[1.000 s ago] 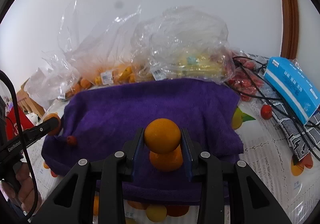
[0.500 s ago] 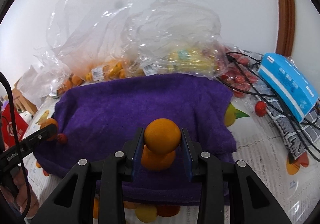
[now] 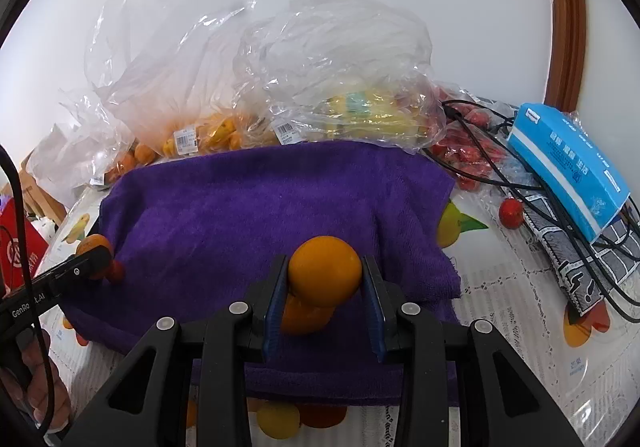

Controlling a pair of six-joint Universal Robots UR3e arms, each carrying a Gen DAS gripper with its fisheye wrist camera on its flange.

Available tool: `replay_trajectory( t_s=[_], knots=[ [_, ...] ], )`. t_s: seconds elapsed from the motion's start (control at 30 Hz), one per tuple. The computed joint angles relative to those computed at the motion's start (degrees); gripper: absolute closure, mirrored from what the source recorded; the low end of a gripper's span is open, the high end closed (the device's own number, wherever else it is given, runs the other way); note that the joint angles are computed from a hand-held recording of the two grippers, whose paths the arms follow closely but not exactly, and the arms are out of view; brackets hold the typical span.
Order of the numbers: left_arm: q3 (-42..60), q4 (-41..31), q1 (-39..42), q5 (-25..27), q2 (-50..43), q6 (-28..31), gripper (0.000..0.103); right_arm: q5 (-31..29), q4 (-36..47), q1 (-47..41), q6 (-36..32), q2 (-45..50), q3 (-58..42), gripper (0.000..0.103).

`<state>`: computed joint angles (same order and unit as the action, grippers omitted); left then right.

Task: Organize fruits
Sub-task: 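Release the orange with the right tool while the left tool releases its orange on the towel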

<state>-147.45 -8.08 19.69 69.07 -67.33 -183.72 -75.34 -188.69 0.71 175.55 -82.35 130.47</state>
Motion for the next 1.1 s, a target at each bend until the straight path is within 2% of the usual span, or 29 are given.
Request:
replay_trajectory(
  t_s=[0.4,0.8,1.1],
  knots=[
    [-1.43,-2.51,3.44,-4.64,3.62,1.59,0.059,0.23,1.06,-0.06,-0.17,0.23,-0.61,0.067],
    [-1.26,-3.26,2.68,-3.73,3.81,1.63,0.054,-0.68,1.43,0.81,-1.2,0.27,-0.74,0.066],
    [-2.79,-5.5,6.35,-4.9,9.21,1.64,0.052,-1.27,1.78,2.16,-2.55,-0.47,-0.33,0.066]
  ],
)
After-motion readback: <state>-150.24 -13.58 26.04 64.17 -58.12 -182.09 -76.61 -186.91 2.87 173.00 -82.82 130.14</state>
